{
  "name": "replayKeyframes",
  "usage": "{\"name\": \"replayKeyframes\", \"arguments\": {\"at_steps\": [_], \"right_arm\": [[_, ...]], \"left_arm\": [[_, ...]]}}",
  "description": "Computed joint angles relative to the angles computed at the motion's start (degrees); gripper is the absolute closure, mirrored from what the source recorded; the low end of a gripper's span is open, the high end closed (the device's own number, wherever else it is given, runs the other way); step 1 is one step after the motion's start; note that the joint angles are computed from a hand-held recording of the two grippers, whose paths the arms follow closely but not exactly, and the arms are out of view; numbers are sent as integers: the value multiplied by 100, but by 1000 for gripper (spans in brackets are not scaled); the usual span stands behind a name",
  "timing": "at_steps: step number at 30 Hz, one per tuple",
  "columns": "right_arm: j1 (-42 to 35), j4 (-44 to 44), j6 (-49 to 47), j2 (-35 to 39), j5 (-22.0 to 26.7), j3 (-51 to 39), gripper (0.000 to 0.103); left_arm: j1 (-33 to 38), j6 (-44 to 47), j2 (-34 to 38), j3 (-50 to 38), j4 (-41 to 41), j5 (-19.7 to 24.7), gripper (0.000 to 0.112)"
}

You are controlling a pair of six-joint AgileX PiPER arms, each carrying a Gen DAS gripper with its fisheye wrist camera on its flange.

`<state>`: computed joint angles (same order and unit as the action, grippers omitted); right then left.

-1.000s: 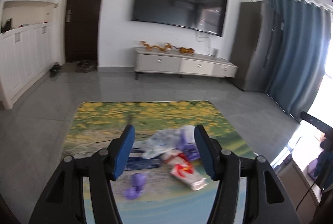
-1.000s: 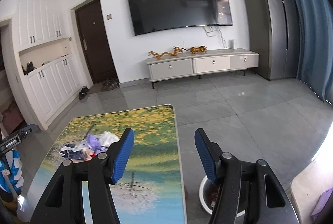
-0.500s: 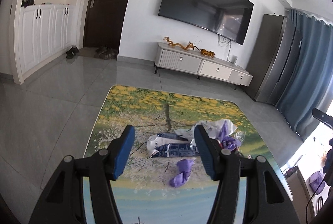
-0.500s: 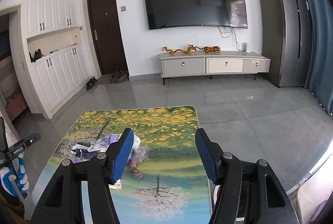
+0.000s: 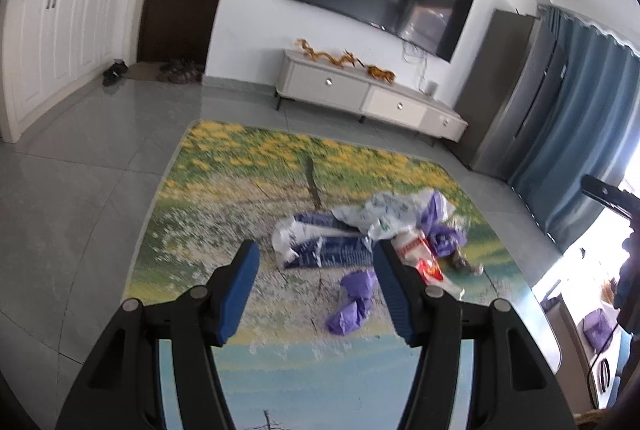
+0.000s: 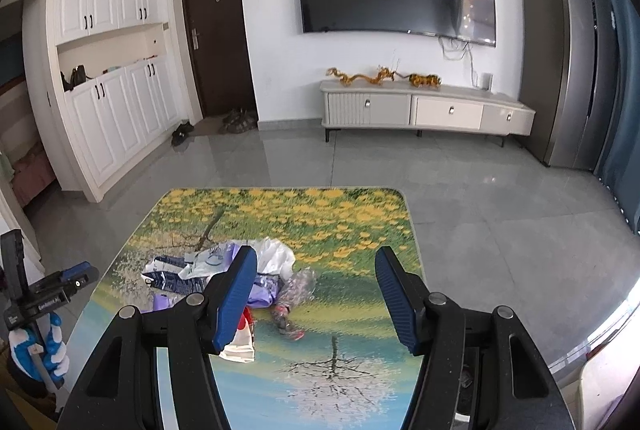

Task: Collect trash
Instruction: 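Move both open tools back over the table, then grasp the purple glove with the left tool while the right tool grasps another clear bottle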

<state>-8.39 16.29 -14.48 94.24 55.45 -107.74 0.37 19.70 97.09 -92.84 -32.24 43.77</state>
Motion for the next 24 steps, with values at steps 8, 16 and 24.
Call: {"name": "replayKeyframes", "arguments": {"at_steps": [8, 16, 24], "right_arm": [[172, 104, -42, 600, 48, -162, 44], [300, 292, -242, 1399, 364, -320, 44], [551, 239, -446, 2106, 578, -551, 52]], "left_arm": [[-231, 170, 276, -43, 32, 126, 55], [-526, 153, 795, -491, 106, 517, 55], [-862, -348, 1289, -1018, 667, 789, 56]]}}
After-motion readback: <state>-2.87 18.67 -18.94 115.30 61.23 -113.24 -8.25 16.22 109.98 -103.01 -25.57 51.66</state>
